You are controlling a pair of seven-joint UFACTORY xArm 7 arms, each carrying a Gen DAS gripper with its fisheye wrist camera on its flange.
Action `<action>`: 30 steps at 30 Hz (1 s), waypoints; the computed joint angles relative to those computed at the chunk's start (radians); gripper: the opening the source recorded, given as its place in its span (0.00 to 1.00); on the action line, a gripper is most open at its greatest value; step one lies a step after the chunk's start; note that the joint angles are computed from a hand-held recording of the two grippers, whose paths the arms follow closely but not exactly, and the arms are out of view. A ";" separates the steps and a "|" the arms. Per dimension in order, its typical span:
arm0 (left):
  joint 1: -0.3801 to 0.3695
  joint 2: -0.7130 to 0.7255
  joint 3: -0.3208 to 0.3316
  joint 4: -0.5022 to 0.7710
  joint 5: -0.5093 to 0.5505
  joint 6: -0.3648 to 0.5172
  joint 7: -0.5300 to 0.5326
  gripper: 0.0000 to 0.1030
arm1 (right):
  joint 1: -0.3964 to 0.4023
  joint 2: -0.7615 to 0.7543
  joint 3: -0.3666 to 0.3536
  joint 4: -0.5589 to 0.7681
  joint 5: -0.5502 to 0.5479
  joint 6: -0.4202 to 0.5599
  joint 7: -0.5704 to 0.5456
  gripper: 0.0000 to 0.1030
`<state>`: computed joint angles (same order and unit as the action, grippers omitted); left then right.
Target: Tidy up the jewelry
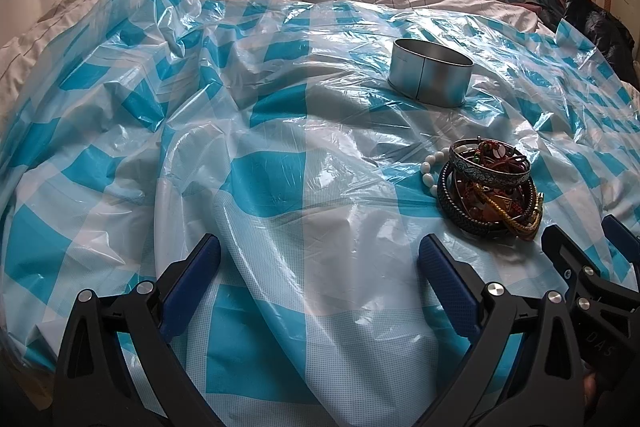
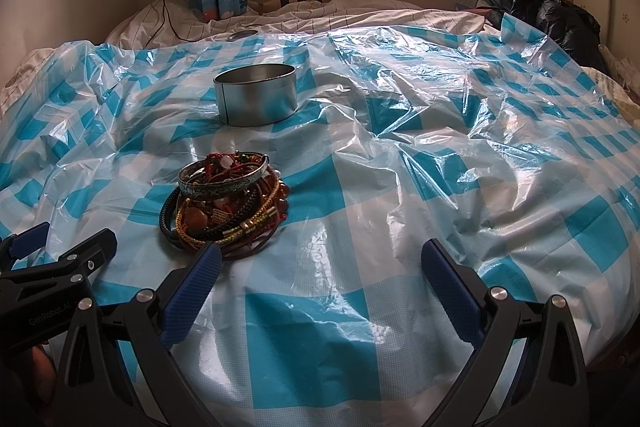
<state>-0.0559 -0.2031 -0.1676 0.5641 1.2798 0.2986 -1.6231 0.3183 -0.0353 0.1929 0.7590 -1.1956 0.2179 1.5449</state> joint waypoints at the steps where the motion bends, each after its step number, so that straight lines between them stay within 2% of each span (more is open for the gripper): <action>1: 0.000 0.000 0.000 0.000 0.000 0.000 0.000 0.93 | 0.000 0.000 0.000 0.000 0.000 0.001 0.000 0.93; 9: 0.000 -0.001 0.001 0.000 -0.002 0.001 0.004 0.93 | 0.000 0.000 0.000 0.000 -0.008 0.002 0.007 0.93; 16: -0.005 -0.010 -0.003 -0.007 0.037 0.017 -0.030 0.93 | -0.003 -0.001 -0.003 -0.001 -0.010 -0.001 0.007 0.93; 30: -0.043 -0.040 -0.031 0.004 0.033 0.090 0.019 0.93 | -0.036 -0.030 -0.002 -0.023 -0.027 -0.013 -0.001 0.93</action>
